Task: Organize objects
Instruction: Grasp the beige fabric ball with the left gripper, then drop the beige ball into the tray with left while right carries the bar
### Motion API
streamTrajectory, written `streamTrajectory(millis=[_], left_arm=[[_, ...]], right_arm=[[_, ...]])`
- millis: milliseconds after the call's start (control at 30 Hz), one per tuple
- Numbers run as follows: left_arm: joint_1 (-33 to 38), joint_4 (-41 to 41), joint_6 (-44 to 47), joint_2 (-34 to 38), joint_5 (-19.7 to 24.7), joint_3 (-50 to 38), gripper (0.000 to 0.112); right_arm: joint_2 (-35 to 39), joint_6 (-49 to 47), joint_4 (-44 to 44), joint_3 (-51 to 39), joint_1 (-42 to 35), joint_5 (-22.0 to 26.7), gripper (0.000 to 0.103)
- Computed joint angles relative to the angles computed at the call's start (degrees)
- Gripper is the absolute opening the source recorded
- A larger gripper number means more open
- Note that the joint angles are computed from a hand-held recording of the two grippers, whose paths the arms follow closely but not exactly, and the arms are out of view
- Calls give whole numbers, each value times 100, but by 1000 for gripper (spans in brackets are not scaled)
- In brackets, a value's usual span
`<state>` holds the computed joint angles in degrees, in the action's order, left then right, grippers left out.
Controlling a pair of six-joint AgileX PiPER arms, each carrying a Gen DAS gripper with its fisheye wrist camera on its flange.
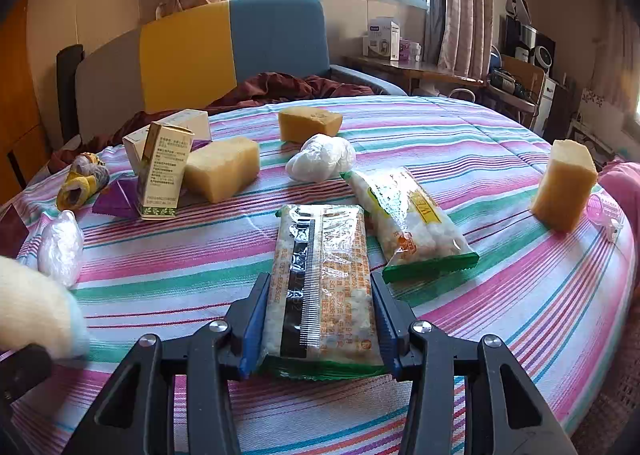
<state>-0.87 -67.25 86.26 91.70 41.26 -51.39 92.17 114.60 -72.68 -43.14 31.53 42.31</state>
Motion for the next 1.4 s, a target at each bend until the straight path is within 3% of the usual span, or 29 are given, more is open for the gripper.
streamTrajectory(millis=[400,833,1100,1400], left_arm=[[1353,120,-15,-444,1118,135,42],[2991,360,-721,-112,2102,-701,42],[3928,795,-1213,671,2115,-1514,42],[4197,1604,-2115,1368,1745,-2421,42]], right_arm=[[258,-723,484,-453,553,883,47],[457,-1250,828,-875,969,1145,47],[470,-1422,903,-1106,1224,1368,47],[355,-1589,909,-1509,1738,1820,47]])
